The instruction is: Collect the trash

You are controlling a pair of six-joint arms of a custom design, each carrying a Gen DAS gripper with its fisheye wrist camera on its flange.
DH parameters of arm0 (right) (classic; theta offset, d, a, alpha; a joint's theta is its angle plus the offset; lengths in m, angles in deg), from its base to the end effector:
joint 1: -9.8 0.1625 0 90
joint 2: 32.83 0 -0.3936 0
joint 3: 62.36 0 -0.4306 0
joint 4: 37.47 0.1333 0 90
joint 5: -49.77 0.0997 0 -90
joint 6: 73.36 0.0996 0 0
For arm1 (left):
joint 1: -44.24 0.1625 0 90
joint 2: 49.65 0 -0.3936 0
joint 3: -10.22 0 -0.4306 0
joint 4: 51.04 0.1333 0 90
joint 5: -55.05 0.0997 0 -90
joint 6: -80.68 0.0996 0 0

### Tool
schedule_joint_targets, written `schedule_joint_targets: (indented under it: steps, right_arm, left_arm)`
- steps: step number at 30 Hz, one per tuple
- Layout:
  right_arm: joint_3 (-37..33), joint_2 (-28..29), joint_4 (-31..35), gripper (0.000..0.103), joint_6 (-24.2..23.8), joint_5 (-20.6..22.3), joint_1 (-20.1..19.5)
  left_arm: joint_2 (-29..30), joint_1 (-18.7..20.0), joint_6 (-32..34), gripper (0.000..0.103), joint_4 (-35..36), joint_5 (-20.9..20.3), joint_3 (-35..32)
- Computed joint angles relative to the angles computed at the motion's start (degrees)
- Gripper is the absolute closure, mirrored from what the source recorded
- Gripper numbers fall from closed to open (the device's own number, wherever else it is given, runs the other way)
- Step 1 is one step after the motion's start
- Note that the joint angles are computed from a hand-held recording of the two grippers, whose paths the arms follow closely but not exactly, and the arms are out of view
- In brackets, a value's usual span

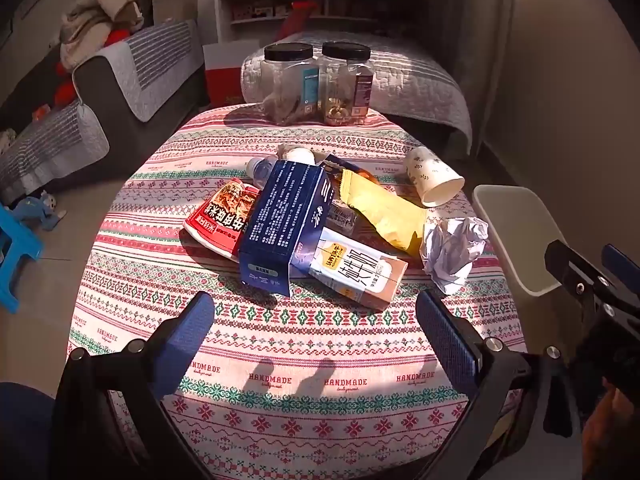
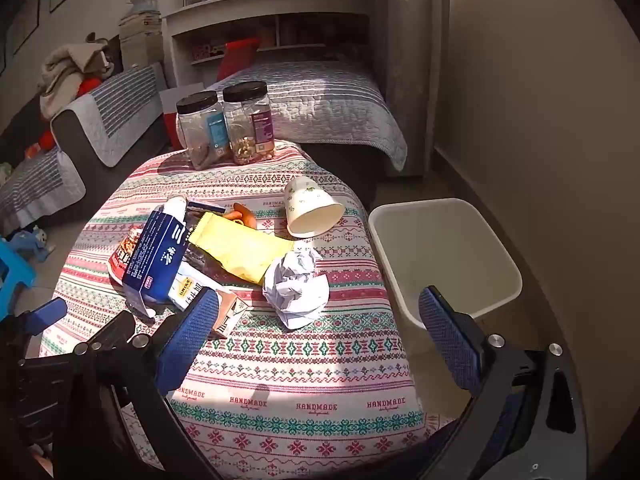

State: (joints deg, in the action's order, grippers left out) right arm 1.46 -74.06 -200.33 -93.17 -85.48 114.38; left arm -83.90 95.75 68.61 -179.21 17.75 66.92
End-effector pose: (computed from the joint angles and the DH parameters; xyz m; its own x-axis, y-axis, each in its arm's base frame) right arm 0.2648 -0.7694 0.2884 -0.7158 0.1209 0.6877 -0.4289 0.7011 -0.5697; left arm -0.3537 -0.7863 0.1885 -0.7203 0.0463 -0.6921 0.4586 0.7804 -0.4251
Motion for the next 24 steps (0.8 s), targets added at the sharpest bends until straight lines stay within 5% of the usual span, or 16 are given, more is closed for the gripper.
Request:
schedule_joint_targets:
  steps: [24]
  right_arm:
    - [0.0,0.7,-1.8,0.007,-1.9,-1.0,0.4]
  left_arm:
    - [-0.5,0.4,-1.0,0.006,0.4,-1.1,0.1]
